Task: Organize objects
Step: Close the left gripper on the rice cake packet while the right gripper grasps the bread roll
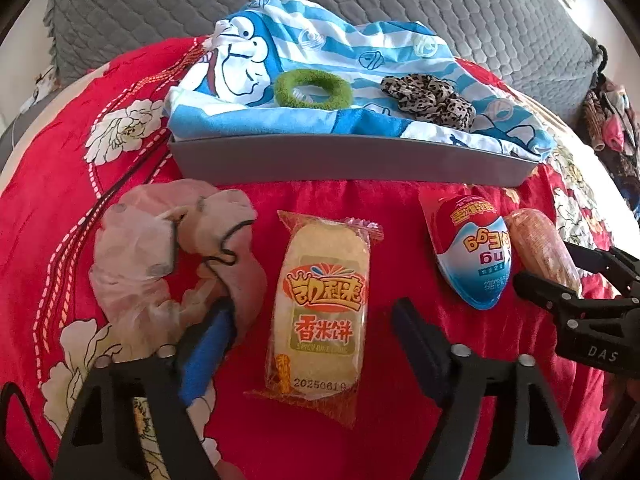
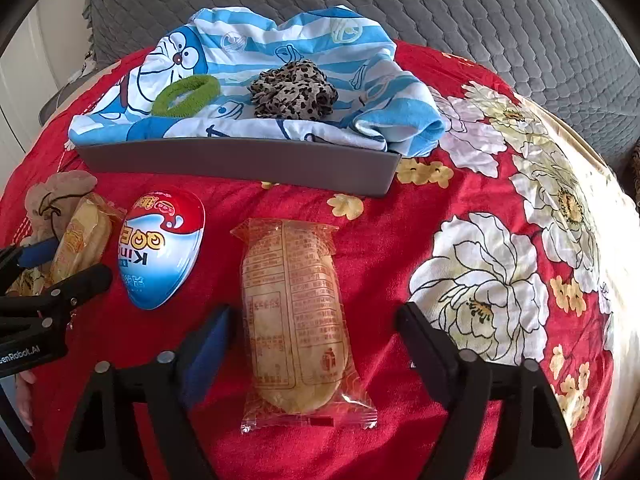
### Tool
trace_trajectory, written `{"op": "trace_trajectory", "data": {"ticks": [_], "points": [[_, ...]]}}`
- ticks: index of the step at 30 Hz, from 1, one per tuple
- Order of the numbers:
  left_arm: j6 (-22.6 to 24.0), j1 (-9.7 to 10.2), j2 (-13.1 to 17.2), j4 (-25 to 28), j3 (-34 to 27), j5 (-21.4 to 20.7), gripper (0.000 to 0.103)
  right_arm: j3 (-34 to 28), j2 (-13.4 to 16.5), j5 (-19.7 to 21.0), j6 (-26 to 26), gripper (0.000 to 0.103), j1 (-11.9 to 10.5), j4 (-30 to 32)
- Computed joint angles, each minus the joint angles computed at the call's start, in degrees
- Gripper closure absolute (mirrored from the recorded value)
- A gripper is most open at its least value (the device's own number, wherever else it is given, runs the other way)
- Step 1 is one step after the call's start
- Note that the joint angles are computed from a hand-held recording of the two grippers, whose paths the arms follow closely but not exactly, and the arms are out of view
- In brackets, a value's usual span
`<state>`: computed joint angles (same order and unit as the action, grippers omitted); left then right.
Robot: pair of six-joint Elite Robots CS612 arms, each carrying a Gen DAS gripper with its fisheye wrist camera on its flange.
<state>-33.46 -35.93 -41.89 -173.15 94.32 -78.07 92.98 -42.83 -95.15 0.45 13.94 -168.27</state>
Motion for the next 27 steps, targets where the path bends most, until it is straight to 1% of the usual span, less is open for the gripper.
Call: {"op": "trace_trajectory", "data": {"ticks": [3,7,10,13,16,23,25,27], "points": [[-0.2,0.12,-0.2,-0.4,0.4,-0.3,0.034,0.0,-0.1,0.4,0.2,0.031,-0.1,0.2],[-0.2,0.18,-0.5,-0.7,0.9,-0.6,0.045,0.1,-0.2,0.6,0.0,0.036,-0.1,0.3],[-0.3,0.18,-0.7,-1.5,1.4,-1.2,0.051,0.1,-0.2,0.9,-0.2,0.040,-0.1,0.4],[0.0,0.05,-0.8,-2.0,1.7,-1.4,0.056,0.2,-0.3,1.0,-0.3,0.041,-0.1,0.4],[0.2,-0.08,-1.0,-2.4,2.0,-1.6,0.059,0.2,-0.3,1.2,-0.2,0.041,-0.1,0.4],[0.2,-0.37,-1.5,-3.5,3.0,-2.0,0.061,0.3,-0.5,1.7,-0.1,0.042,-0.2,0.6],[-0.1,-0.41,-1.7,-3.9,3.3,-2.2,0.062,0.3,-0.5,1.9,-0.2,0.046,-0.2,0.7],[-0.1,-0.42,-1.8,-4.5,3.5,-2.6,0.062,0.3,-0.6,2.1,-0.3,0.048,-0.2,0.7]]}}
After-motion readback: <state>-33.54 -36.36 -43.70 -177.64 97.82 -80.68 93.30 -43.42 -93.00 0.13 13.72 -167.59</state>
